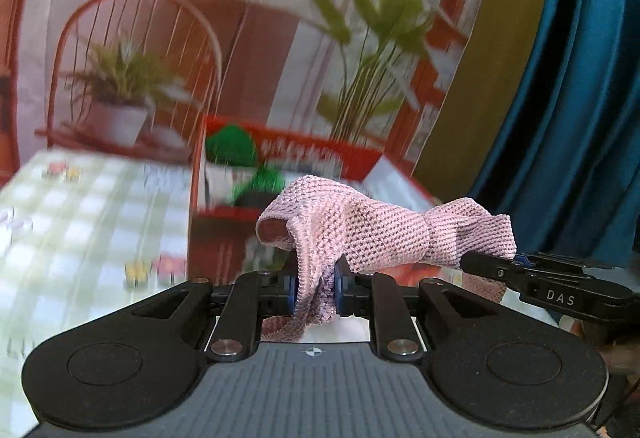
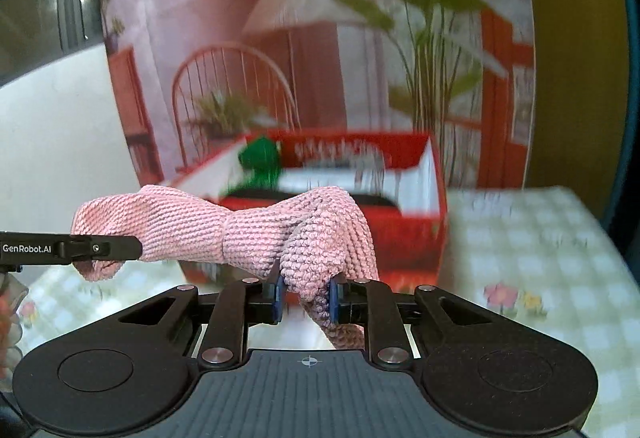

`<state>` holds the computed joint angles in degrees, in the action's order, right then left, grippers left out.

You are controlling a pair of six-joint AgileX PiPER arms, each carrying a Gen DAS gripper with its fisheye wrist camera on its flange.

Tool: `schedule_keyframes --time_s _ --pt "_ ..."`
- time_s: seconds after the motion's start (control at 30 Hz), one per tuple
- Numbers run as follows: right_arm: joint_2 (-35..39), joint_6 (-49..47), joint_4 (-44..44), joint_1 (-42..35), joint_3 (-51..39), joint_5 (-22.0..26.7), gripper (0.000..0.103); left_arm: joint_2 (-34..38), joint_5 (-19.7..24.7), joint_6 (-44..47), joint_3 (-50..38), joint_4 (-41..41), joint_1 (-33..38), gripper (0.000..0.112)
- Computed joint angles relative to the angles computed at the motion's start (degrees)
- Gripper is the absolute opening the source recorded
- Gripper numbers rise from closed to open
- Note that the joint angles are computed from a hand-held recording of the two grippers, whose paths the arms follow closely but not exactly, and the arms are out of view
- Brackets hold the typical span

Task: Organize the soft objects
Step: 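Carry the pink roll into the red box and open both grippers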

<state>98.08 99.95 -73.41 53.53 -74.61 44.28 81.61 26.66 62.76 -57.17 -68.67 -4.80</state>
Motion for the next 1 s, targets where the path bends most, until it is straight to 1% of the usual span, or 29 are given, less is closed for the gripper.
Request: schedule_keyframes --time_s 0.13,0.33,0.5,0.53,0.63,0.7,0.77,0.83,0.87,0.9,0.93,0.97,1.0 --pt "1.18 -5.56 0.53 -3.7 -4.54 -1.87 0.019 4.45 0.22 -7.88 -8.71 7.53 -1.26 0.018" --pt "7.63 -13.64 3.21 -10.7 -14.8 -4.96 0.019 17.12 2.93 -24.08 -27.47 22.93 -3.03 0.018" --pt "14.15 -21.61 10.73 -15.77 -24.1 -7.03 0.019 26.19 5.21 -33.34 -39.78 33.55 -4.57 0.019" --pt "15.42 -23.38 12.15 -16.56 -25.69 -7.12 0.019 27.76 5.83 -35.3 -41.65 35.49 -4.9 0.019" --pt "17.52 -26.85 15.9 -17.96 -27.36 -7.87 0.019 29.5 6.69 -36.02 -42.44 36.66 -4.82 0.02" --pt "17.72 -26.55 16.05 -18.35 -26.3 -8.67 0.02 30.66 6.97 -36.35 -43.16 37.85 -5.01 0.022" --pt "17.94 -26.83 16.42 -18.7 -25.66 -8.99 0.021 31.32 6.9 -35.37 -43.19 37.02 -4.73 0.023" --pt "18.15 -26.1 15.96 -18.85 -25.4 -8.87 0.025 31.66 6.52 -34.16 -43.15 35.96 -4.49 0.03" --pt "18.31 -25.28 15.1 -18.8 -25.37 -8.53 0.028 31.73 6.08 -34.17 -43.08 36.14 -4.52 0.047" --pt "18.5 -24.83 14.37 -18.64 -25.54 -7.89 0.031 31.71 5.53 -34.49 -43.0 36.46 -4.59 0.069" --pt "18.71 -24.63 13.71 -18.32 -25.9 -6.87 0.033 31.5 4.67 -35.06 -42.7 36.84 -4.73 0.078" --pt "18.79 -24.5 13.03 -18.09 -26.02 -6.24 0.036 31.03 3.04 -35.15 -41.91 36.62 -4.89 0.091" --pt "18.71 -24.55 12.61 -17.94 -26.03 -5.81 0.042 30.13 -0.82 -32.94 -39.93 34.38 -5.16 0.097"
